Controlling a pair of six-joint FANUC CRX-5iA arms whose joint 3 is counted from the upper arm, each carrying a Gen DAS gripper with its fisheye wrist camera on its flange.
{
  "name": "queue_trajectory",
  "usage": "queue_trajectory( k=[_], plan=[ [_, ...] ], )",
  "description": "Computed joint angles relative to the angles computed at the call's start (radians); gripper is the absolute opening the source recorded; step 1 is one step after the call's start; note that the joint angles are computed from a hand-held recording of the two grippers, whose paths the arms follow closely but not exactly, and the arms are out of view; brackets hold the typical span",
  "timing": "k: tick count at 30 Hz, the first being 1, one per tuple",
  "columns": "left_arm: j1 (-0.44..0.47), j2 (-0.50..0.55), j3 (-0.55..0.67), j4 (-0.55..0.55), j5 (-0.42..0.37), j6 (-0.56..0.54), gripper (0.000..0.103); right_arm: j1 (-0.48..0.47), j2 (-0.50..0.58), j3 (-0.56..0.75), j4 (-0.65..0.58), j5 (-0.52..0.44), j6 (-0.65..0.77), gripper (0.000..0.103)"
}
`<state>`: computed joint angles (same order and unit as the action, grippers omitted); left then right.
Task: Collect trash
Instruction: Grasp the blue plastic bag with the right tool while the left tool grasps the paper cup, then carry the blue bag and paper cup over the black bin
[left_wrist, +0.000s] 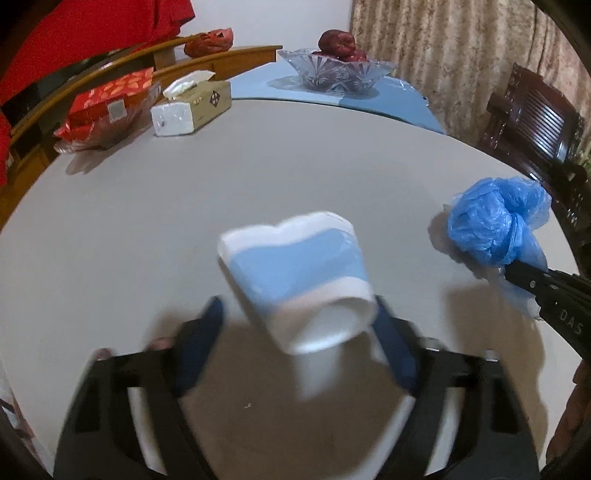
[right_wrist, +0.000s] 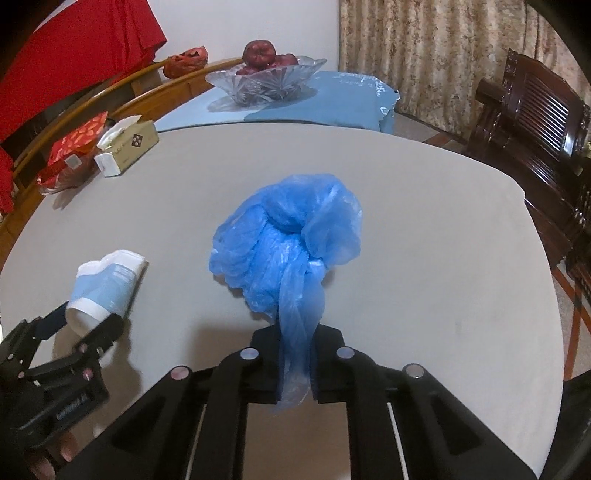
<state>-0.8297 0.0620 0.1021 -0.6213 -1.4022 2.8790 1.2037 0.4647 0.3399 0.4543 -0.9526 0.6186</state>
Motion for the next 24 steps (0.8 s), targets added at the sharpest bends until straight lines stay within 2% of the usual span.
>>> queue_trajectory(
  k=[5, 13, 24],
  plan=[
    [-0.015, -0.005, 0.002, -0.018, -0.005, 0.003, 0.051, 0.000, -0.009, -0.013, 0.006, 0.005, -0.005, 0.010],
    [-0.054, -0.009, 0.038, -0.060, -0.053, -0.007, 0.050, 0.008, -0.031, -0.035, 0.021, 0.012, -0.024, 0.010],
    [-0.116, -0.002, 0.126, -0.073, -0.169, -0.012, 0.050, 0.031, -0.116, -0.103, 0.084, 0.013, -0.092, 0.010]
  ],
)
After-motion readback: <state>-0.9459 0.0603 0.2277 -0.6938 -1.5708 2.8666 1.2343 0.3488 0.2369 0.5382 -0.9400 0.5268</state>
